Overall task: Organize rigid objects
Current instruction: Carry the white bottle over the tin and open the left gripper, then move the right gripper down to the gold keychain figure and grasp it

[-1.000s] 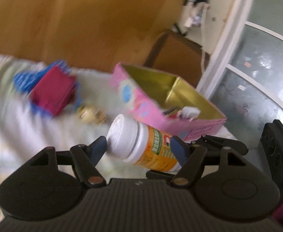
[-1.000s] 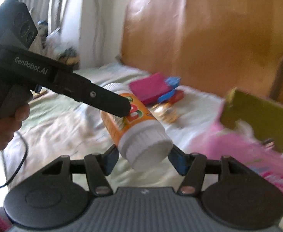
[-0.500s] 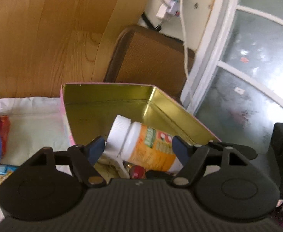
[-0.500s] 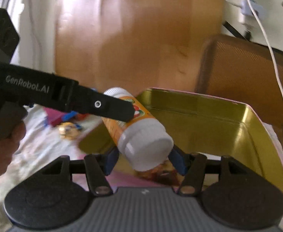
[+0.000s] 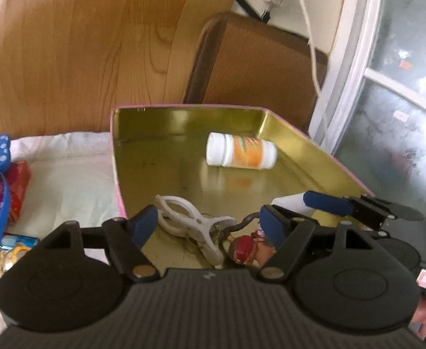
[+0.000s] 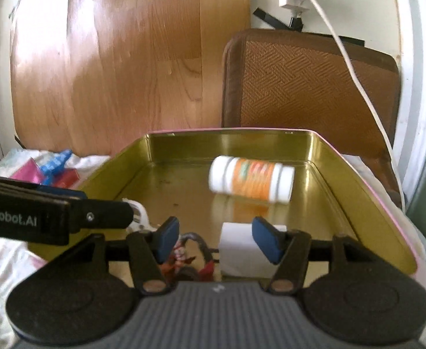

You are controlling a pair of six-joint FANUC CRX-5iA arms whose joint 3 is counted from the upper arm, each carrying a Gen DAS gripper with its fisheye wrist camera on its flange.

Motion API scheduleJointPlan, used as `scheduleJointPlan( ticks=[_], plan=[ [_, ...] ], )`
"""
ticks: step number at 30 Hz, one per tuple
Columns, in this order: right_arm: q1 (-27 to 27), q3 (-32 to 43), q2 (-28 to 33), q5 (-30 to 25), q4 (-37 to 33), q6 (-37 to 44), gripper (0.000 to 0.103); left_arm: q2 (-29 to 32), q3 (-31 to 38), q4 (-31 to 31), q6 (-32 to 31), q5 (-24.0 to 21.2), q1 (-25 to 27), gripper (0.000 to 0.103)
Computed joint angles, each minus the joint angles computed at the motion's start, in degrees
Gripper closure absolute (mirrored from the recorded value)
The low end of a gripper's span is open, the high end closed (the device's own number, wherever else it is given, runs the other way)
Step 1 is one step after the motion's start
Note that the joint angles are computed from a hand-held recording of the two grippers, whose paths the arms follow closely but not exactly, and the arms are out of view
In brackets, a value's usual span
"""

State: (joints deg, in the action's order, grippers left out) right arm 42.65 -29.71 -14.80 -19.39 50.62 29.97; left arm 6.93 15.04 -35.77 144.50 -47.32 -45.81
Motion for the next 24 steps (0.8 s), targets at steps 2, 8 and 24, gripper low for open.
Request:
scheduleJointPlan(
  ticks=[2, 8, 24],
  plan=[
    [0.1, -1.6, -2.0, 0.9, 2.8, -3.5, 0.046, -2.3, -1.8, -3.3, 3.1, 0.1, -1.7, 0.024],
    [1.4, -4.9, -6.0, 4.3, 11.5, -13.3, 0.046, -12.5, -11.1, -15.1, 14.4, -4.0, -7.9, 0.024],
    [22.3, 5.4, 5.4, -7.7, 5.3, 3.6, 0.048, -28.4, -26.2, -20.9, 34.6, -28.7, -10.7, 0.024]
  ],
)
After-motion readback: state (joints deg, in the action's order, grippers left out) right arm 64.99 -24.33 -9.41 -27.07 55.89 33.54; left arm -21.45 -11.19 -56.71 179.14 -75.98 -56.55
